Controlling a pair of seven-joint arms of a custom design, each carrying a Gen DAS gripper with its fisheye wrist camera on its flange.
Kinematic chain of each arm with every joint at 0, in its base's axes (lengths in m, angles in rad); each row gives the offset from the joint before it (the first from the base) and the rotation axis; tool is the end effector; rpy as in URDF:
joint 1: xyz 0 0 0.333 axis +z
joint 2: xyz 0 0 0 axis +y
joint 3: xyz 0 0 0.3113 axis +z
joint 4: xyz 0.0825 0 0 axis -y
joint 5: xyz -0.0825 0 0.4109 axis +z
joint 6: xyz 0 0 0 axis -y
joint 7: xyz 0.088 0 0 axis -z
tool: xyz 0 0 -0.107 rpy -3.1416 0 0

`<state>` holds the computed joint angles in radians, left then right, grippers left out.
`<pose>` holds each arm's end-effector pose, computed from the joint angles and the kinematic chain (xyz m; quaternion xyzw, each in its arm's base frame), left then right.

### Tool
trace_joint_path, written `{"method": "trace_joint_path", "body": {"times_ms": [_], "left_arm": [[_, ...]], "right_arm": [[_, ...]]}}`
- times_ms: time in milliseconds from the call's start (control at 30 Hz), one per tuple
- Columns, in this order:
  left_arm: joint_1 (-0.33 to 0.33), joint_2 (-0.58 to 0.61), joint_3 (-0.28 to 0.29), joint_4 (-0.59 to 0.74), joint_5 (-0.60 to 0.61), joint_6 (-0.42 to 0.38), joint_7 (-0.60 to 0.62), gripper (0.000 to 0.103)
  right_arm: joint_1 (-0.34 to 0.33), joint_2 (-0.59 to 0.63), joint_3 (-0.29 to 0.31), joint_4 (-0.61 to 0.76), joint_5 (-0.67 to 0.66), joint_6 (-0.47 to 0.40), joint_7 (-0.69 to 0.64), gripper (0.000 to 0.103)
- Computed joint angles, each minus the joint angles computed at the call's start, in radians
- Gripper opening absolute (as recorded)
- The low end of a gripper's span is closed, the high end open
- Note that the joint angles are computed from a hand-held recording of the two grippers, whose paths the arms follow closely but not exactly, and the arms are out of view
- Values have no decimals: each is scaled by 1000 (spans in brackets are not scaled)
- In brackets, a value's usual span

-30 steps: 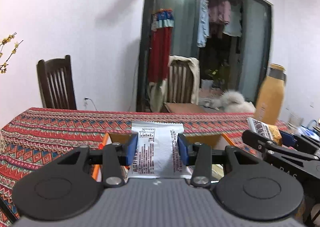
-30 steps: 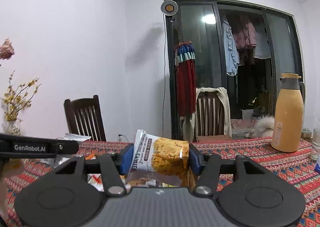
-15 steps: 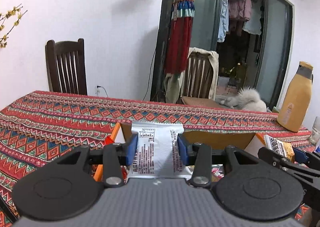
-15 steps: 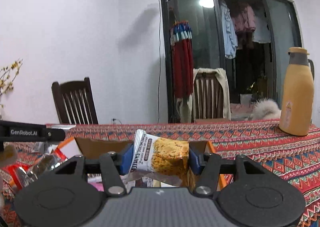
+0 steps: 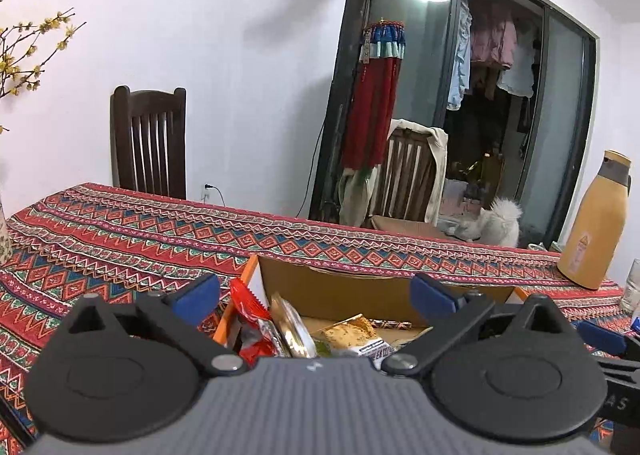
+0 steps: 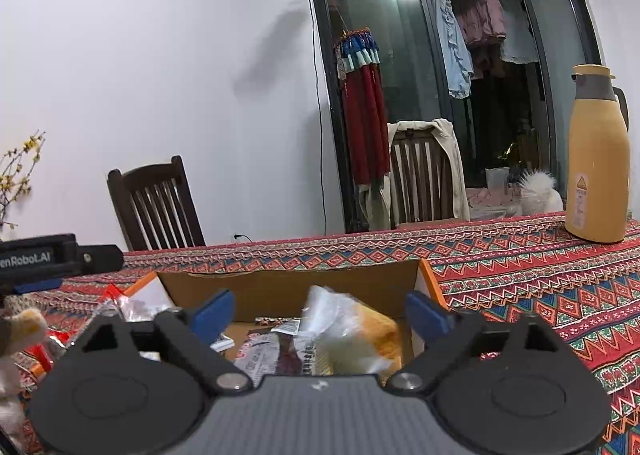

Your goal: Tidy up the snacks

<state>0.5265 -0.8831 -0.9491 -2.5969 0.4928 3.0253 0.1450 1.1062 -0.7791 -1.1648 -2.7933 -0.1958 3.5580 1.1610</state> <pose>0.3881 -0.2523 0.4882 -0.6739 0.4679 -0.4022 0.4064 0.4313 -0.0114 0.4240 -0.6315 0.4883 -0.2770 0.5349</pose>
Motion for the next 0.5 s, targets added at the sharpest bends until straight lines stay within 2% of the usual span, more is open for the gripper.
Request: {"method": "trace_joint_path", "body": {"times_ms": [300,400,500], "left_arm": [[-20,-32,6,-5,3,-6,-11,103],[-49,-72,17,-15,3,-21,-10,103],[-96,-115,40,-31,5,-35,-3,103]], "right_arm": [[-36,12,21,-15,-23,29,37,103],[-63,-8,34,-27,-50,40,43,103],[-114,-26,72,-45,-74,45,52,103]]}}
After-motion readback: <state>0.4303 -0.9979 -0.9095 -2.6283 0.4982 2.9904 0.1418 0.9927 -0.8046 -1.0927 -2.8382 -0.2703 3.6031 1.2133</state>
